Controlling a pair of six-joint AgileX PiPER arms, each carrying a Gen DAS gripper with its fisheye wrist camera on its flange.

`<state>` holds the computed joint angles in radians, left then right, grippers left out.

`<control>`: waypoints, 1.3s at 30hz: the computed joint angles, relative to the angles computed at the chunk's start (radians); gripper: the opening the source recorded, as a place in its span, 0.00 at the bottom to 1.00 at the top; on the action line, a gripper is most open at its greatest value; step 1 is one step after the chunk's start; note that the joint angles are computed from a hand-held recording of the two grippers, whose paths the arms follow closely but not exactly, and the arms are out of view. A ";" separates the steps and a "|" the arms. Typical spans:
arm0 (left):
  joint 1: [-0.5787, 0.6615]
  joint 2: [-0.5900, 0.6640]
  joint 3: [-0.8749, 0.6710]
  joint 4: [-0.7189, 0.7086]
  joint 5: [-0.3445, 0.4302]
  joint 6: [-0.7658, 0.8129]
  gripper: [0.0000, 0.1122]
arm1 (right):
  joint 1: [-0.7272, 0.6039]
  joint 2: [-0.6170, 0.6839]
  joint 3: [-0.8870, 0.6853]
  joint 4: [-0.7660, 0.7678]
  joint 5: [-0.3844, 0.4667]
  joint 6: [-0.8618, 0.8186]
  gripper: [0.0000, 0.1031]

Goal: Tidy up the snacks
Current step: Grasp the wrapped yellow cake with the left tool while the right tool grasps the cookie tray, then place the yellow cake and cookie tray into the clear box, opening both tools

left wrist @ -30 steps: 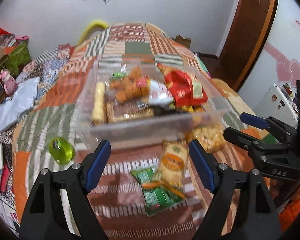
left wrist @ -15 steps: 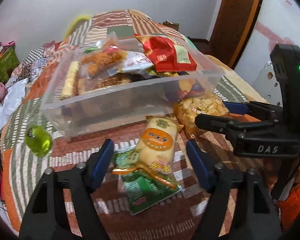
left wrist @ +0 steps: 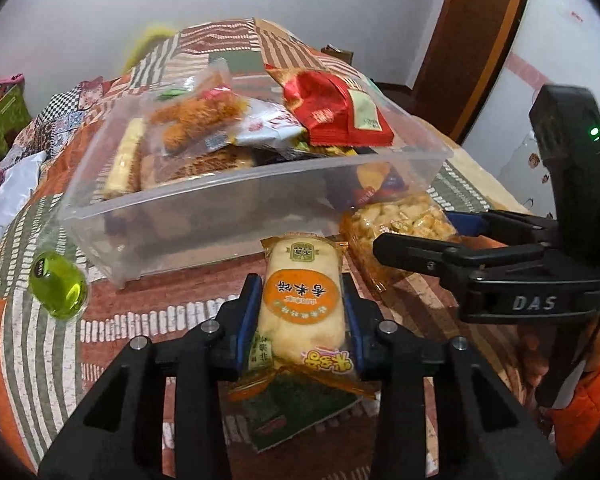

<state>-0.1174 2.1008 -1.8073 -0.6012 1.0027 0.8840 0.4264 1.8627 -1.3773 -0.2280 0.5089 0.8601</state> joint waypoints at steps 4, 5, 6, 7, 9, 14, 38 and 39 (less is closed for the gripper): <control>0.027 -0.015 0.004 -0.026 0.010 0.012 0.33 | 0.008 0.028 -0.045 -0.025 0.045 0.008 0.79; 0.033 -0.019 0.007 -0.033 0.011 0.016 0.33 | 0.013 0.038 -0.061 -0.035 0.063 0.009 0.80; 0.037 -0.022 0.008 -0.038 0.013 0.017 0.33 | 0.018 0.048 -0.077 -0.041 0.081 0.006 0.81; 0.042 -0.025 0.007 -0.043 0.016 0.019 0.33 | 0.024 0.060 -0.097 -0.050 0.102 0.003 0.81; 0.049 -0.029 0.006 -0.050 0.020 0.019 0.33 | 0.036 0.076 -0.123 -0.080 0.132 0.007 0.82; 0.060 -0.047 0.019 -0.062 0.016 0.022 0.33 | 0.042 0.060 -0.099 -0.120 0.122 0.041 0.77; 0.120 0.012 -0.233 -0.134 0.045 -0.088 0.33 | 0.104 -0.057 -0.117 -0.375 0.117 0.210 0.76; 0.117 0.032 -0.271 -0.124 0.042 -0.112 0.33 | 0.101 -0.047 -0.137 -0.375 0.119 0.204 0.76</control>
<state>-0.0007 2.1328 -2.0782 -0.7248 1.0451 0.7722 0.5275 1.8154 -1.5147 -0.6031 0.6278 1.0643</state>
